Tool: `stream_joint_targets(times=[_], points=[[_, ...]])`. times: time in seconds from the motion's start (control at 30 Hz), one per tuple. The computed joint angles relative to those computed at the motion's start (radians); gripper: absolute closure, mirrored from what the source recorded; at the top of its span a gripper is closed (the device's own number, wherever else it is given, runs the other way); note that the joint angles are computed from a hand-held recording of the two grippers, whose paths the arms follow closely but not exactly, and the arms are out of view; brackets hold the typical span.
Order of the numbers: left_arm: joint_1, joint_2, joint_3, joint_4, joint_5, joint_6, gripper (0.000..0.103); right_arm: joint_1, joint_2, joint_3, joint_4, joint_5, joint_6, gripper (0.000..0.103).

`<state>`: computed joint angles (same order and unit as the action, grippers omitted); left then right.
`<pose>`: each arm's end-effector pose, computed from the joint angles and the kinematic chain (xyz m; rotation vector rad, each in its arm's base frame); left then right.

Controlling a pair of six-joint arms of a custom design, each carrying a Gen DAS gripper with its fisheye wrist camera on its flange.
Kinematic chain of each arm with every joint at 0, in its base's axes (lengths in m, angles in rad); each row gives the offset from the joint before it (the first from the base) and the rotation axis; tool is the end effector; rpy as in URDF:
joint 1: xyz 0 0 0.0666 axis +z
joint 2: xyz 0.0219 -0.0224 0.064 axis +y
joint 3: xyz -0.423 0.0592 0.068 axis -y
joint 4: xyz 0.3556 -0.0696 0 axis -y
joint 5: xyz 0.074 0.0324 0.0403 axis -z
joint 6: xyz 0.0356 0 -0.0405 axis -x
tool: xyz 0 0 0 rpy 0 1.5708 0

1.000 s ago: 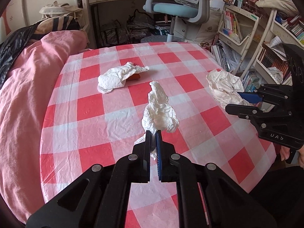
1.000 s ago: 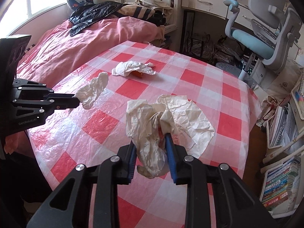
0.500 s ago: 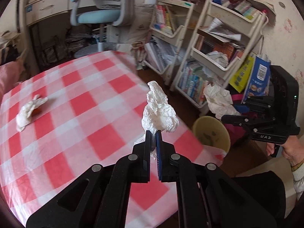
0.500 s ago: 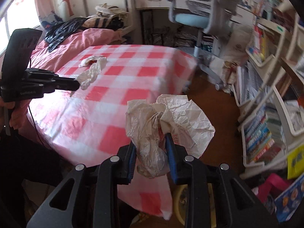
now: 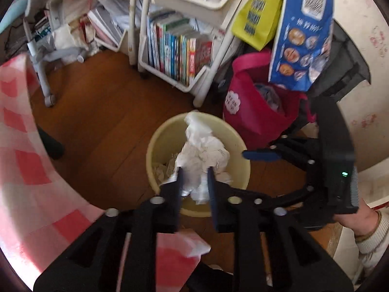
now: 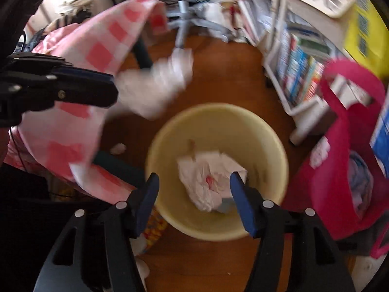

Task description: Collect trash

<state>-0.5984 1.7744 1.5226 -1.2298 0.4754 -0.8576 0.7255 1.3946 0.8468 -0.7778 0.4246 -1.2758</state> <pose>0.4265 -0.3110 0.3373 1.9634 2.1555 -0.6836 0.2673 0.2169 0.2705 0.7891 2.5355 -0.0335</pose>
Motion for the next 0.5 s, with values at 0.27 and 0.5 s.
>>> stream_joint_targets(times=[0.27, 0.5], points=[[0.113, -0.118, -0.043, 0.189, 0.048, 0.056, 0.019, 0.070, -0.037, 0.142, -0.198, 0.217, -0.059, 0.017], [0.408, -0.128, 0.082, 0.357, 0.128, 0.215, 0.008, 0.026, 0.093, 0.481, -0.089, 0.426, 0.272, 0.008]])
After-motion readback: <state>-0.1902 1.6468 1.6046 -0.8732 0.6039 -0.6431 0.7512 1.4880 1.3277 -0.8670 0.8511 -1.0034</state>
